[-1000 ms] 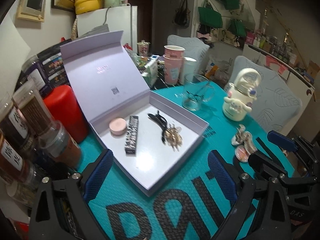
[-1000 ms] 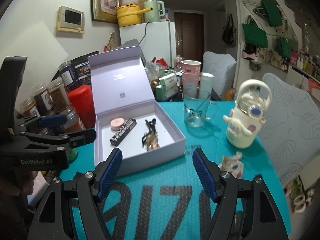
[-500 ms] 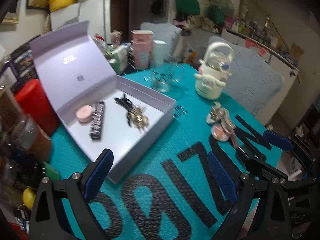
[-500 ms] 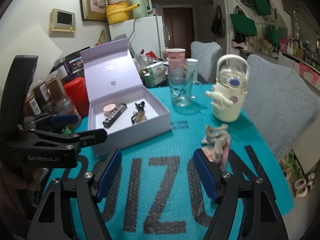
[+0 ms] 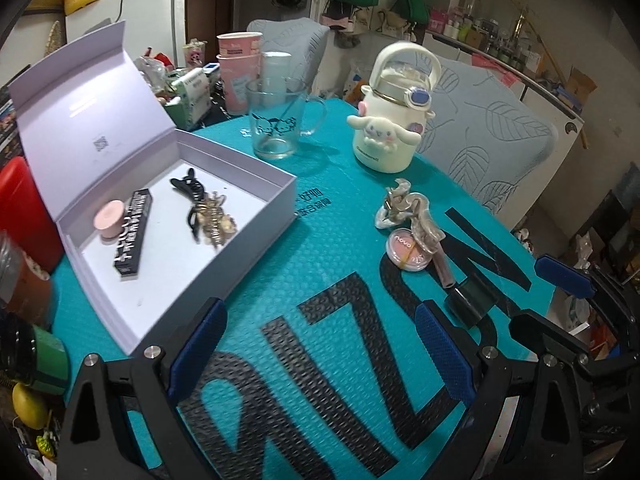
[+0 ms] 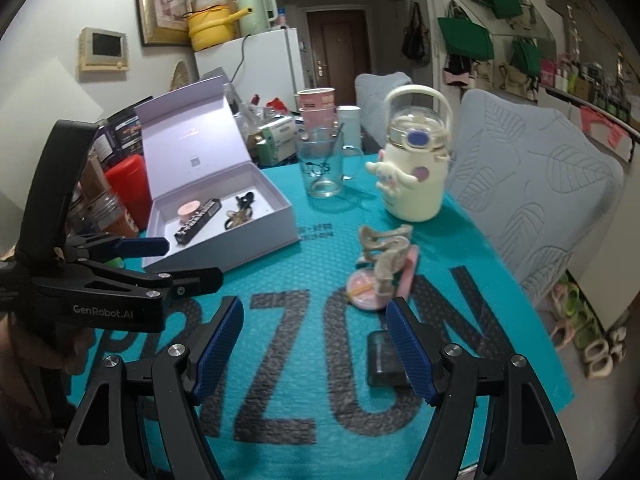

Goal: Organize rigid objects
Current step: 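Approach the pearl-white wavy clip with the left gripper while the right gripper approaches the pink lipstick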

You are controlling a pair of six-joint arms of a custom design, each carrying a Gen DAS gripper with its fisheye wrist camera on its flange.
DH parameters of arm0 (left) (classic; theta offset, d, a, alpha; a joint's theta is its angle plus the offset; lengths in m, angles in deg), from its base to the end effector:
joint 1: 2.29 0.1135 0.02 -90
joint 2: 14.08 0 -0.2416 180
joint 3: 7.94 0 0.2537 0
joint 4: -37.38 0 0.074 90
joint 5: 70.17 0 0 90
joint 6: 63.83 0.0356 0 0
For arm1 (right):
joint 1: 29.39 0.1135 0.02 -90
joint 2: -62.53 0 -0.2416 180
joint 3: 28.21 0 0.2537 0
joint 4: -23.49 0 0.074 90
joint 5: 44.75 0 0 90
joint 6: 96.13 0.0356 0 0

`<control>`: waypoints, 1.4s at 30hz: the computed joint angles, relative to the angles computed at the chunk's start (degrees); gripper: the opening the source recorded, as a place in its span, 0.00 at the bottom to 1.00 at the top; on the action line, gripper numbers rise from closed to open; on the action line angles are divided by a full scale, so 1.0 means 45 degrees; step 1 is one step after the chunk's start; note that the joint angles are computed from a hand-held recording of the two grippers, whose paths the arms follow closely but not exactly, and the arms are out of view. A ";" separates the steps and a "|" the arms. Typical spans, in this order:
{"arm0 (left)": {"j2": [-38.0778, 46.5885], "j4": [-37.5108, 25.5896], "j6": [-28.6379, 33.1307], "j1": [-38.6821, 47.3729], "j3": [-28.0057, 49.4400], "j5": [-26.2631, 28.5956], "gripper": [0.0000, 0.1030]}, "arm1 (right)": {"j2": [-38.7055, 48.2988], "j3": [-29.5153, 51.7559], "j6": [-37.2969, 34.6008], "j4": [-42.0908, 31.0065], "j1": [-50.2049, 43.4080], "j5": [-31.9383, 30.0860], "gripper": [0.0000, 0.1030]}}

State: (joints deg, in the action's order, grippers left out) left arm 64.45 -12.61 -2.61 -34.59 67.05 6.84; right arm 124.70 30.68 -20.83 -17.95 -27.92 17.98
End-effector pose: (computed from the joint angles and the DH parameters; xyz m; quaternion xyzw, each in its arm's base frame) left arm 0.2492 -0.1481 0.2472 -0.0064 0.9443 -0.0655 0.3224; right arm 0.2351 0.0223 0.2383 -0.2160 0.8753 0.1730 0.3967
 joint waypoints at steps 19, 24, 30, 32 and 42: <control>0.4390 0.0935 0.1189 -0.0199 0.3211 0.0845 0.94 | 0.2909 0.0761 -0.0785 0.0613 -0.2372 -0.0946 0.72; 0.5084 0.1240 0.1250 -0.0016 0.3791 0.1606 0.94 | 0.3329 0.0797 -0.0806 0.0654 -0.2637 -0.1110 0.72; 0.6220 0.1259 0.1748 0.0032 0.5021 0.2037 0.94 | 0.3517 0.0535 -0.0760 0.0911 -0.2687 -0.1015 0.72; 0.6547 0.1427 0.1989 0.0045 0.5307 0.2144 0.94 | 0.3613 0.0486 -0.0719 0.0941 -0.2697 -0.1040 0.72; 0.8600 0.1328 0.2776 0.0468 0.7037 0.2995 0.94 | 0.4233 0.0402 -0.0411 0.1300 -0.2229 -0.0531 0.72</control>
State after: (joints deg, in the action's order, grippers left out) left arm 103.15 -6.63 9.88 -32.49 98.72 20.32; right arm 143.75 32.49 -22.68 -12.10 -37.95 15.59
